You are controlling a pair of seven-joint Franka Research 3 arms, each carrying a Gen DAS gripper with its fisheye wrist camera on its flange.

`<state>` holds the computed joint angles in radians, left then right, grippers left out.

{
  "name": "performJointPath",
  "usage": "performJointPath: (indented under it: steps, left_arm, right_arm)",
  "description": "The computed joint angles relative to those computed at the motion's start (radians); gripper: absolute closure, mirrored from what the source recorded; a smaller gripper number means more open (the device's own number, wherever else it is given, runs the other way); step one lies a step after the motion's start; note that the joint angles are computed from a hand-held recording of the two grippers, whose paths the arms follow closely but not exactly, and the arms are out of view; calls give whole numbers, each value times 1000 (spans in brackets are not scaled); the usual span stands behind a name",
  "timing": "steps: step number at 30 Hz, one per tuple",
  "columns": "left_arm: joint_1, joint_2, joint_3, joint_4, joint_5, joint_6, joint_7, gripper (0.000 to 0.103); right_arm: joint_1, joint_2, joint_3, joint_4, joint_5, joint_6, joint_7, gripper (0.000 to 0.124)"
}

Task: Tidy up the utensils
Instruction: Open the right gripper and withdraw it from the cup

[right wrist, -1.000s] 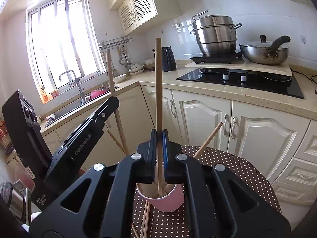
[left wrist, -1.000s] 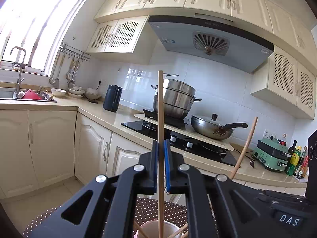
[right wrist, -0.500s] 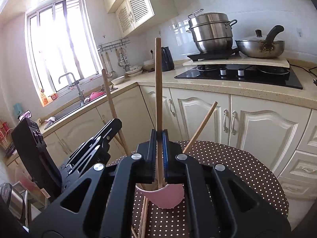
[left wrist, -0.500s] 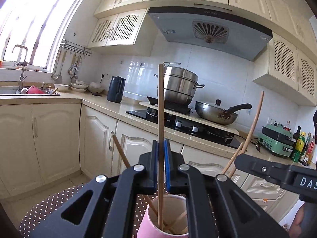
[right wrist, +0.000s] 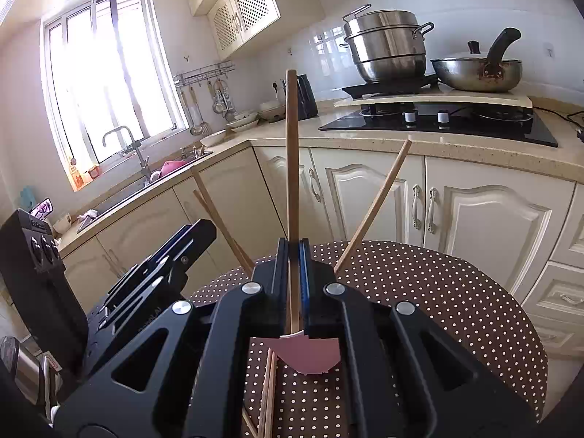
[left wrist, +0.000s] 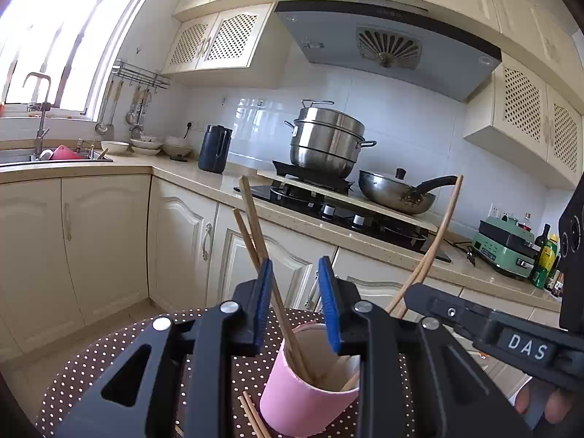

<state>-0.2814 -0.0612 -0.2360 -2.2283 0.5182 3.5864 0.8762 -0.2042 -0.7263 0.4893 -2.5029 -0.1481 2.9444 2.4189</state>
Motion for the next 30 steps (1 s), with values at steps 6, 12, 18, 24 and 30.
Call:
performJointPath:
  steps: [6, 12, 18, 24, 30]
  left_arm:
    - [-2, -43, 17, -32, 36, -43, -46, 64]
    - [-22, -79, 58, -57, 115, -112, -94, 58]
    - [-8, -127, 47, -105, 54, -173, -39, 56]
    - [-53, -189, 93, -156, 7, -195, 20, 55]
    - [-13, -284, 63, -222, -48, -207, 67, 51]
  right_arm:
    - [-22, -21, 27, -5, -8, -3, 27, 117]
    - [-44, -38, 53, -21, -7, 3, 72, 117]
    - [-38, -48, 55, -12, -11, -20, 92, 90]
    - [-45, -106, 72, -23, -15, -36, 128, 71]
    - [-11, -155, 56, -32, -6, -82, 146, 70]
